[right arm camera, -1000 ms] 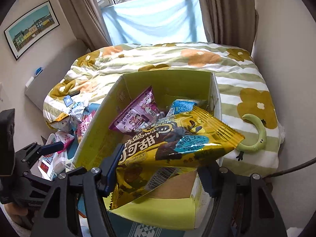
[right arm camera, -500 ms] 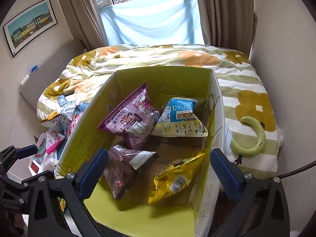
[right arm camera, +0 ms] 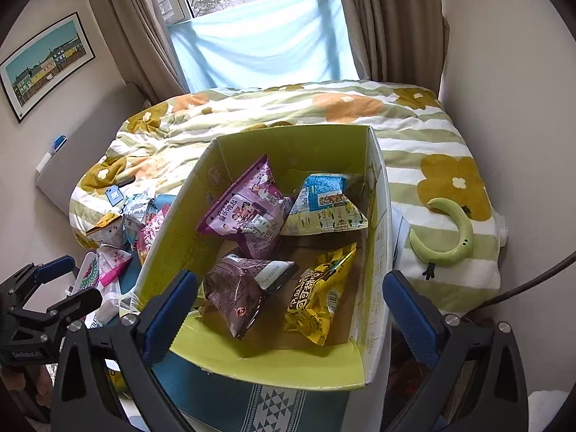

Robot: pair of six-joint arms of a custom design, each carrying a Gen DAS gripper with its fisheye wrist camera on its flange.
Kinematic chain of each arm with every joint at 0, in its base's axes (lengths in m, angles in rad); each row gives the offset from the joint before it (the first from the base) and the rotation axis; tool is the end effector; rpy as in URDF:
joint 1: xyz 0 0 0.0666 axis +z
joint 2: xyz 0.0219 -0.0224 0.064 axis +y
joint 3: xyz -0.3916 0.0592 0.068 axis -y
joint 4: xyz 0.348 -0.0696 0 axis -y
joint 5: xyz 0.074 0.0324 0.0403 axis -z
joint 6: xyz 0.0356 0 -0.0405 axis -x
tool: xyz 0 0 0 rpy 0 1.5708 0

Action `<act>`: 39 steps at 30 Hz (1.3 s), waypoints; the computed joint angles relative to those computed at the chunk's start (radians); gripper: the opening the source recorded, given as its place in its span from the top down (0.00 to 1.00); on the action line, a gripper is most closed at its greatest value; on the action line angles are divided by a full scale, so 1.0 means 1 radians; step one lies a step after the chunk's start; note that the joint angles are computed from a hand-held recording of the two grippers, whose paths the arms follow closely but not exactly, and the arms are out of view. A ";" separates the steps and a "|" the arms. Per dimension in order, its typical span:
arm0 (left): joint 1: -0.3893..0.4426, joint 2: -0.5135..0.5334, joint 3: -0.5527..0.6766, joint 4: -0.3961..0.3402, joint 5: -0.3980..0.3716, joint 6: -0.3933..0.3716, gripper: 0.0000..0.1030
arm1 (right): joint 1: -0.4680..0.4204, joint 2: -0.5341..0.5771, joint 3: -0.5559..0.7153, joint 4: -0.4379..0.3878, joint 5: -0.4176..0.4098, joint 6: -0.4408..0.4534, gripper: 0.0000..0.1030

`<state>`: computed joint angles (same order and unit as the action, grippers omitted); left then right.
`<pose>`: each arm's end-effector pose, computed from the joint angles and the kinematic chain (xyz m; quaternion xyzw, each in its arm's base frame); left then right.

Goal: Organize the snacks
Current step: 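Lower both bags into the yellow box and open both tools, then move both tools back over the remaining snacks on the table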

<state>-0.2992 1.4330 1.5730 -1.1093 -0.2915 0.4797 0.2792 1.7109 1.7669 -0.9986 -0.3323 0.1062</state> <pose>0.4244 -0.1206 0.4872 -0.1280 0.9373 0.0170 0.3238 0.5299 0.1636 0.4411 -0.2298 0.9108 0.1830 0.2900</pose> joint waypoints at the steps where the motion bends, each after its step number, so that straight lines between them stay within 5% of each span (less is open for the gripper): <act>1: 0.006 -0.013 -0.003 0.003 -0.001 -0.019 0.08 | 0.004 -0.015 -0.008 0.008 0.010 -0.009 0.01; 13: 0.159 -0.212 -0.116 0.017 0.101 -0.239 0.08 | 0.130 -0.220 -0.160 0.115 0.214 -0.213 0.00; 26: 0.452 -0.438 -0.294 -0.022 0.336 -0.490 0.08 | 0.396 -0.381 -0.330 0.178 0.528 -0.460 0.00; 39: 0.650 -0.479 -0.432 -0.015 0.490 -0.684 0.08 | 0.610 -0.396 -0.405 0.138 0.717 -0.653 0.01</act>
